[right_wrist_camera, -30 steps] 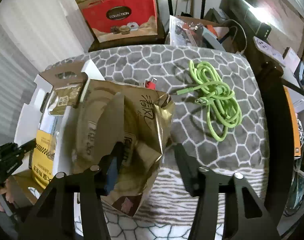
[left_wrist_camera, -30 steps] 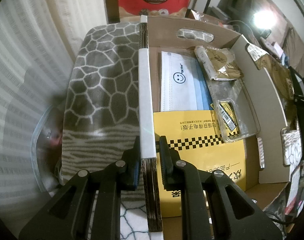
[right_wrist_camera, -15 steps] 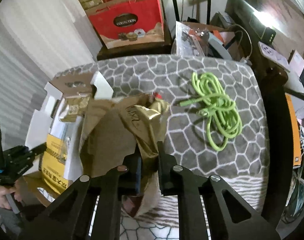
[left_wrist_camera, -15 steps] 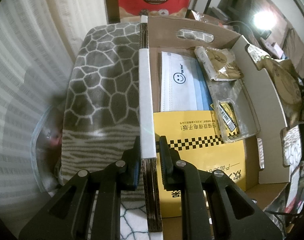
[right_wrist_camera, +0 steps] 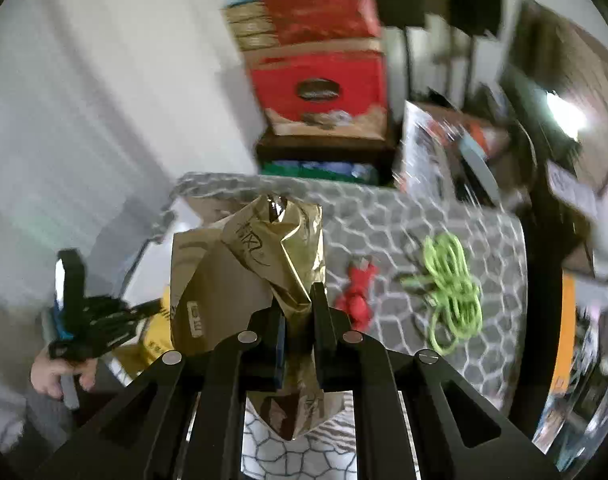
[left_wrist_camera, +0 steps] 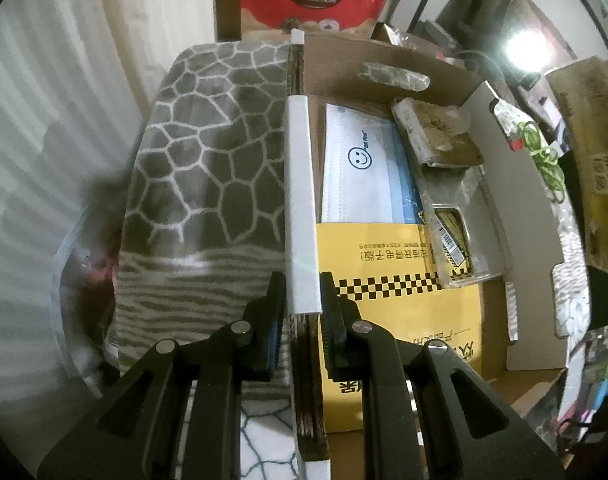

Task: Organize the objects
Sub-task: 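Lift the large gold bag with the right tool and carry it over the box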

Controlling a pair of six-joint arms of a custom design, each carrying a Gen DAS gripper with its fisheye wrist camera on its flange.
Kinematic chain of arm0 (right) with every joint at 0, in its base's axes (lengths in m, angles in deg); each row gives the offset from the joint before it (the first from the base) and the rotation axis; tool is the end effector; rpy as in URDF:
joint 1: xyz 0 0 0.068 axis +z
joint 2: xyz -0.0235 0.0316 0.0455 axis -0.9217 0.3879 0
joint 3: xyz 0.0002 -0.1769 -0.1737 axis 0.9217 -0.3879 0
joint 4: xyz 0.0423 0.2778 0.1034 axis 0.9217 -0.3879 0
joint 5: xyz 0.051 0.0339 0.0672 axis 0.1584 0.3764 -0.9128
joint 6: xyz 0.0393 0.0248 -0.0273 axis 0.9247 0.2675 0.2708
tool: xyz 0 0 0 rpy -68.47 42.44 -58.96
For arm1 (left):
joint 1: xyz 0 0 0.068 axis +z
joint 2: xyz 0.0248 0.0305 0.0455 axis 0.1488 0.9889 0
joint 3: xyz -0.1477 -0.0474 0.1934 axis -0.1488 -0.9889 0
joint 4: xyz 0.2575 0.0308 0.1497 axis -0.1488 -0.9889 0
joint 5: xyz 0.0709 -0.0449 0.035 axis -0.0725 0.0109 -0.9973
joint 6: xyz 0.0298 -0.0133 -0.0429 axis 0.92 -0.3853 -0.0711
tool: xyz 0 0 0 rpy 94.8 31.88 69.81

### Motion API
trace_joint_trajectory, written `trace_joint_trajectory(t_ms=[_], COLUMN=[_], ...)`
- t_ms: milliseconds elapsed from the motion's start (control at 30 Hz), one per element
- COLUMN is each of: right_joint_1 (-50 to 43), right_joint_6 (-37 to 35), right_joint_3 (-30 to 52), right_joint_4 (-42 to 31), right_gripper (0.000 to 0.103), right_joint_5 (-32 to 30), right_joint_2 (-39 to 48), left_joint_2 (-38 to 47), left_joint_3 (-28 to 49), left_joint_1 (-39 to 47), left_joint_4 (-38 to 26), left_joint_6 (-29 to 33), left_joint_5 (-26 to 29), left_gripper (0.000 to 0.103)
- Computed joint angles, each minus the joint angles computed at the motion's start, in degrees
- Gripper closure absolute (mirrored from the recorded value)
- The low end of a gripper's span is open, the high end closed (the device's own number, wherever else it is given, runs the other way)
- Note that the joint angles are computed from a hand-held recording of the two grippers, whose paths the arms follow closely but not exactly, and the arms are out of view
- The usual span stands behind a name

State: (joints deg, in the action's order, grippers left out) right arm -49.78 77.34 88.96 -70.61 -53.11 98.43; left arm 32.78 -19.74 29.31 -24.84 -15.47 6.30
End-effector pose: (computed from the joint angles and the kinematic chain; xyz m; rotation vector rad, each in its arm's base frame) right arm 0.2082 0.0683 0.2666 -0.1231 2.5700 0.3091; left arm 0.2799 0.0927 0.1378 0.5931 2.7481 -0.3185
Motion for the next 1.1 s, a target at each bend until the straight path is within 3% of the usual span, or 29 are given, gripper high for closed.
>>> trace_joint_trajectory(t_ms=[133, 200, 400, 500, 767, 967, 1100], right_joint_1=[7.96, 12.2, 20.92, 22.75, 25.18, 25.29, 24.76], right_joint_6=[-0.73, -1.22, -4.27, -6.0, -17.67, -24.39, -25.34], right_joint_3=[4.78, 6.69, 10.03, 10.54, 11.81, 17.02, 16.86], right_joint_4=[-0.02, 0.66, 3.68, 5.27, 7.9, 6.19, 7.42], right_gripper=[0.094, 0.094, 0.094, 0.094, 0.094, 0.093, 0.092], right_joint_5=[2.24, 3.27, 4.87, 5.0, 4.41, 1.44, -0.92], right_joint_2=[5.45, 9.1, 19.59, 24.09, 32.54, 40.31, 41.31], left_joint_2=[0.53, 1.88, 2.94, 3.82, 8.65, 7.58, 3.61], left_joint_3=[1.16, 3.11, 8.65, 11.49, 17.53, 14.84, 9.79], left_joint_1=[0.93, 2.15, 6.62, 8.06, 10.55, 8.71, 6.33], left_joint_4=[-1.36, -3.67, -9.52, -11.7, -16.4, -16.53, -11.39], left_joint_6=[-0.14, -0.32, 2.38, 4.1, 5.12, 6.72, 5.95], left_joint_5=[0.83, 2.71, 6.71, 7.65, 10.06, 10.21, 7.2], left_gripper=[0.084, 0.069, 0.066, 0.059, 0.058, 0.059, 0.06])
